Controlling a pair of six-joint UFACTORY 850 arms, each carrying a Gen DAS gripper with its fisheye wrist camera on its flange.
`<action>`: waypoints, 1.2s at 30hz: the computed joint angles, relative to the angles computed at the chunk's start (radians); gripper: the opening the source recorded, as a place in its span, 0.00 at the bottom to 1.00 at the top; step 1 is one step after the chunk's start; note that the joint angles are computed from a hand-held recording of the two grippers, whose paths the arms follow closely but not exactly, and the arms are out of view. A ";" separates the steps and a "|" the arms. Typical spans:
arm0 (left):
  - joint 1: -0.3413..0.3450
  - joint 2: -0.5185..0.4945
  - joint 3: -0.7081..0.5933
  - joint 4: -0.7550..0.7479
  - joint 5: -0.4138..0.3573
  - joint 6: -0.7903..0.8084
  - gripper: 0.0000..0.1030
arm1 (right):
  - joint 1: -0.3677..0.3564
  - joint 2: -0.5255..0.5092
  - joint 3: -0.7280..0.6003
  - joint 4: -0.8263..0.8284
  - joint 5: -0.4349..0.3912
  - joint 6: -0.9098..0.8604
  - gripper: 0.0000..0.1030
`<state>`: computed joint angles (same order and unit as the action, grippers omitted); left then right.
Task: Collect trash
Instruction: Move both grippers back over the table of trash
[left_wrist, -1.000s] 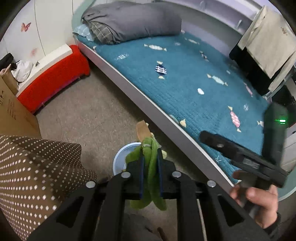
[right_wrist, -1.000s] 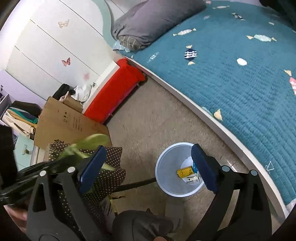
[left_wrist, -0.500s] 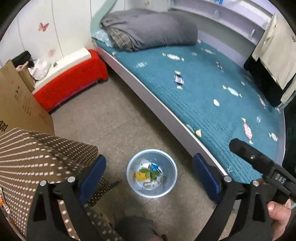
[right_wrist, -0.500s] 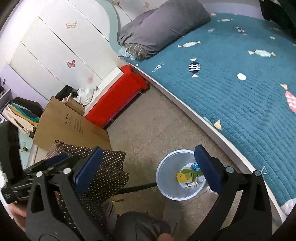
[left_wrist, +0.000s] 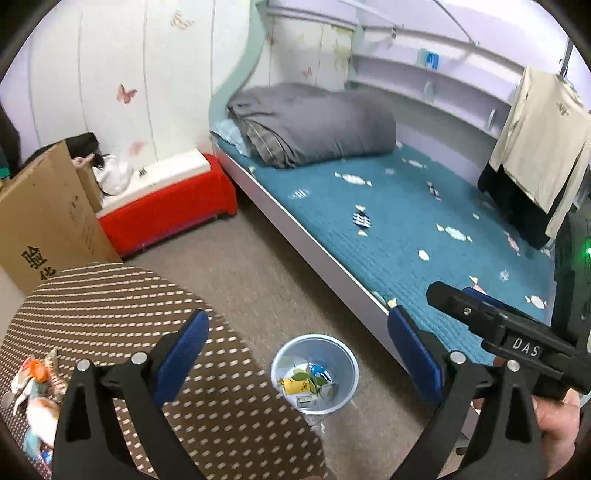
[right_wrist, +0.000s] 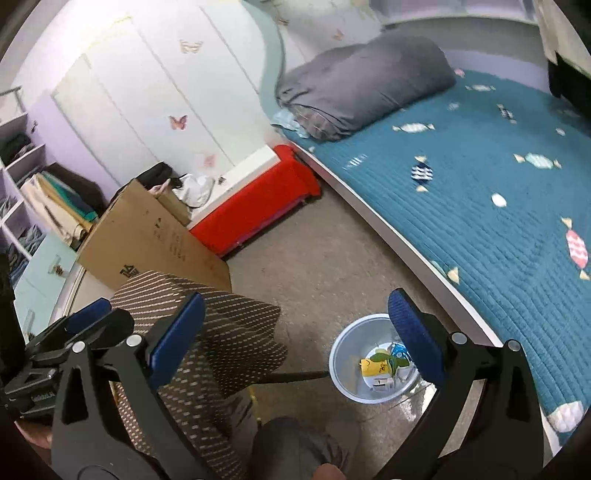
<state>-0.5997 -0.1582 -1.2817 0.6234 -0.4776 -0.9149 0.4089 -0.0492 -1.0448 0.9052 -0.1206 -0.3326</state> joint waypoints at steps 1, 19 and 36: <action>0.000 0.020 0.018 0.020 0.001 -0.023 0.92 | 0.012 0.006 -0.003 -0.053 0.003 0.050 0.94; 0.103 0.399 0.339 0.123 0.039 -0.158 0.92 | 0.237 0.010 -0.127 -0.988 -0.027 0.894 0.94; 0.250 0.700 0.576 0.161 -0.035 -0.125 0.92 | 0.397 -0.141 -0.301 -1.068 -0.105 0.861 0.94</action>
<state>-0.3493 0.5414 -0.7052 0.7842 -0.5122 -1.0395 0.8061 -0.1900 -1.3456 -0.1624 -0.2258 0.5282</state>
